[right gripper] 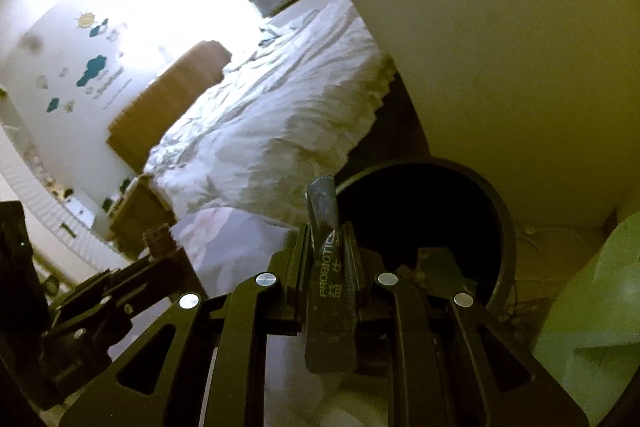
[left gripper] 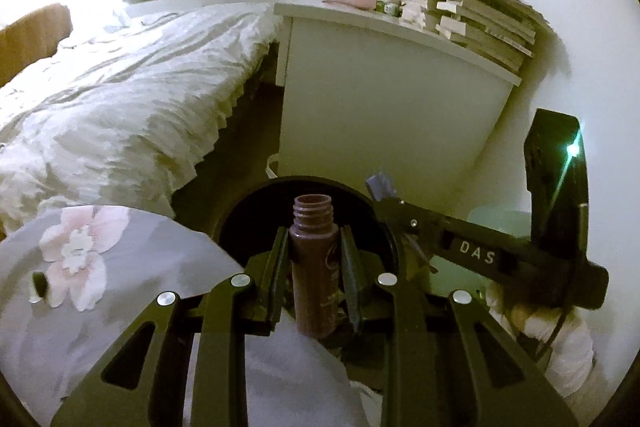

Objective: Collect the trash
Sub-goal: 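Carry the brown bottle and probiotic stick over the black bin and release both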

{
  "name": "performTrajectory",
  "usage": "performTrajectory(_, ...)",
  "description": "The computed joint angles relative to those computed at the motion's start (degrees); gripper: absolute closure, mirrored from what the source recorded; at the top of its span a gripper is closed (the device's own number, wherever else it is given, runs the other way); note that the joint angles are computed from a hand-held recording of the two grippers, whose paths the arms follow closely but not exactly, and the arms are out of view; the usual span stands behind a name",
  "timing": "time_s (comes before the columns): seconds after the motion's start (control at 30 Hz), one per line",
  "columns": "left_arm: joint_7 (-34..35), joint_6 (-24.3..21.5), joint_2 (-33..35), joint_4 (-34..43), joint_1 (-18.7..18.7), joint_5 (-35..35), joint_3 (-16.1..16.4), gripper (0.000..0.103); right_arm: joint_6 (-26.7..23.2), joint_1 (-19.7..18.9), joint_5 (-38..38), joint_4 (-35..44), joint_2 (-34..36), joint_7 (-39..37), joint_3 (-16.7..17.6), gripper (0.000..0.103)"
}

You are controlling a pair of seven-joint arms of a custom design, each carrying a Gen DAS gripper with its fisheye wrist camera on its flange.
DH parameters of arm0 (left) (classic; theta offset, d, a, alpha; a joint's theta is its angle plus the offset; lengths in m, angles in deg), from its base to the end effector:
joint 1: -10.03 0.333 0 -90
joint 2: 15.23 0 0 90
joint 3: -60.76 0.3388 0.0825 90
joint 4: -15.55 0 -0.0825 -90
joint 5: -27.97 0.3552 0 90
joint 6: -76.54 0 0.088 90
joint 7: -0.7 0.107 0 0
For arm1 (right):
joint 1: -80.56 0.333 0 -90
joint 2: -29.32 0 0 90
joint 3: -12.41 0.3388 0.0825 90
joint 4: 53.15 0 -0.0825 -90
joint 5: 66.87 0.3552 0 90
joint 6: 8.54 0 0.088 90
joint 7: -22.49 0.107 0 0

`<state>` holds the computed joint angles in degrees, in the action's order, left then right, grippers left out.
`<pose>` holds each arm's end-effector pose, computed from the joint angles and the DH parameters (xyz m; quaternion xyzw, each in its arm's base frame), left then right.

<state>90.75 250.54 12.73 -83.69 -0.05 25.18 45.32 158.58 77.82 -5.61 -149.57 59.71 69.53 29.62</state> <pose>0.6487 -0.2665 0.4446 -0.5366 0.7388 -0.3744 0.1616 0.6900 0.0842 0.3911 -0.6121 0.6594 -0.0673 0.4312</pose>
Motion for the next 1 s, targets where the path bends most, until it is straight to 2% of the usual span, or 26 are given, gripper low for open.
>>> performTrajectory(0.2,1.0,-4.3,5.1,6.2,1.1,-1.7,-1.7,0.078,0.3,0.6,-3.6,2.1,2.6,4.1,-1.1,0.086)
performTrajectory(0.57,1.7,-11.8,13.0,17.8,-0.3,-3.1,-1.0,0.078,1.3,0.0,-13.3,5.3,7.1,12.8,-0.5,0.086)
performTrajectory(1.0,0.7,-16.2,16.9,24.6,-2.0,-3.2,0.3,0.078,1.4,-2.1,-20.6,7.2,10.1,19.1,1.7,0.086)
